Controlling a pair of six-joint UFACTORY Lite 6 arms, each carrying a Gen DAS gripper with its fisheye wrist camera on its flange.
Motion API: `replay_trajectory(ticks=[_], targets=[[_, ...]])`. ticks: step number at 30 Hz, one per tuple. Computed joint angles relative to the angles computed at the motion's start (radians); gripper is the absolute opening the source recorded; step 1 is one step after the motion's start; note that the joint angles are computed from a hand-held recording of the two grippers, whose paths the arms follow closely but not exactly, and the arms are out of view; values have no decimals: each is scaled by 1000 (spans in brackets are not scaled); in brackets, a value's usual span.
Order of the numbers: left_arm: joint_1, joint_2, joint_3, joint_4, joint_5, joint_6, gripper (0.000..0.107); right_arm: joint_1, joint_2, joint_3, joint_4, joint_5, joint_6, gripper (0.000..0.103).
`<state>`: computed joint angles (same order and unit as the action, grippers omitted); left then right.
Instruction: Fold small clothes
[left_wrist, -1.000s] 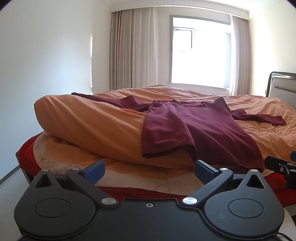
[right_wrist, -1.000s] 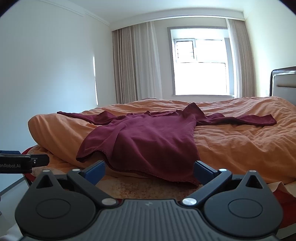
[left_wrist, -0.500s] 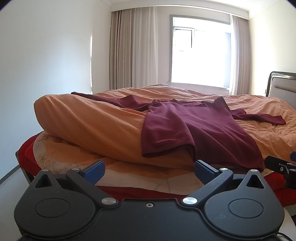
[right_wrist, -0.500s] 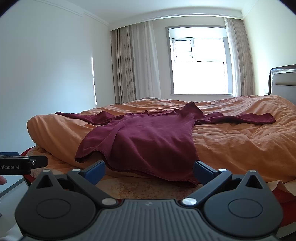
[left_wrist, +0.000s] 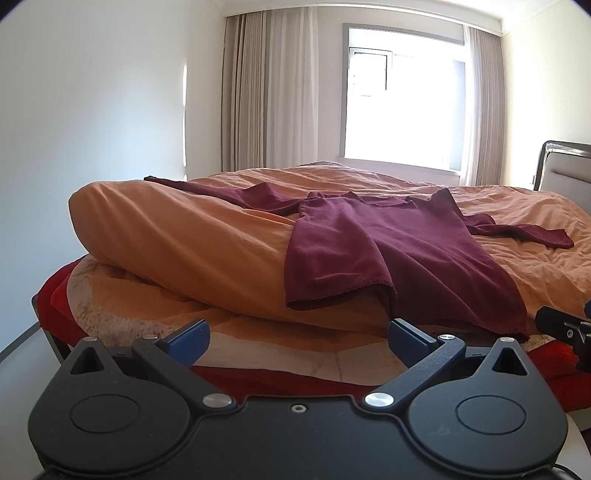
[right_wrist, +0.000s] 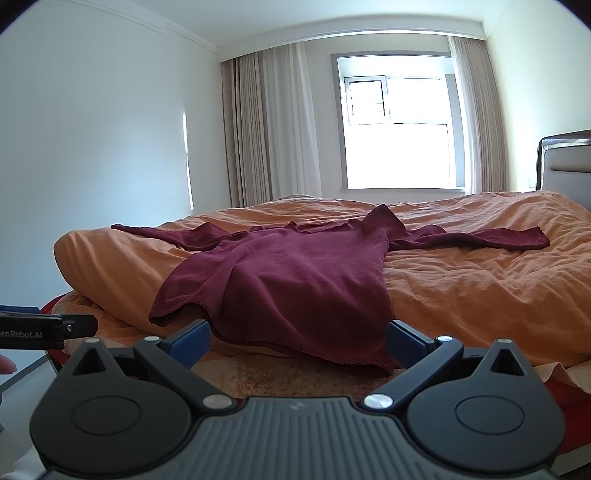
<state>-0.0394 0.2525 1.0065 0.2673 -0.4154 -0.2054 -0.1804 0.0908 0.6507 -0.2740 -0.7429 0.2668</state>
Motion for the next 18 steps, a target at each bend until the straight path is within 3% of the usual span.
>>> replay_trajectory(ticks=[11,18], targets=[[-13,92,138,52,75,-9,102,-4,13,25,11,1,-28,103],[-31,254,376,289,186,-227,102,-88,109,50,-107,-93,113,103]])
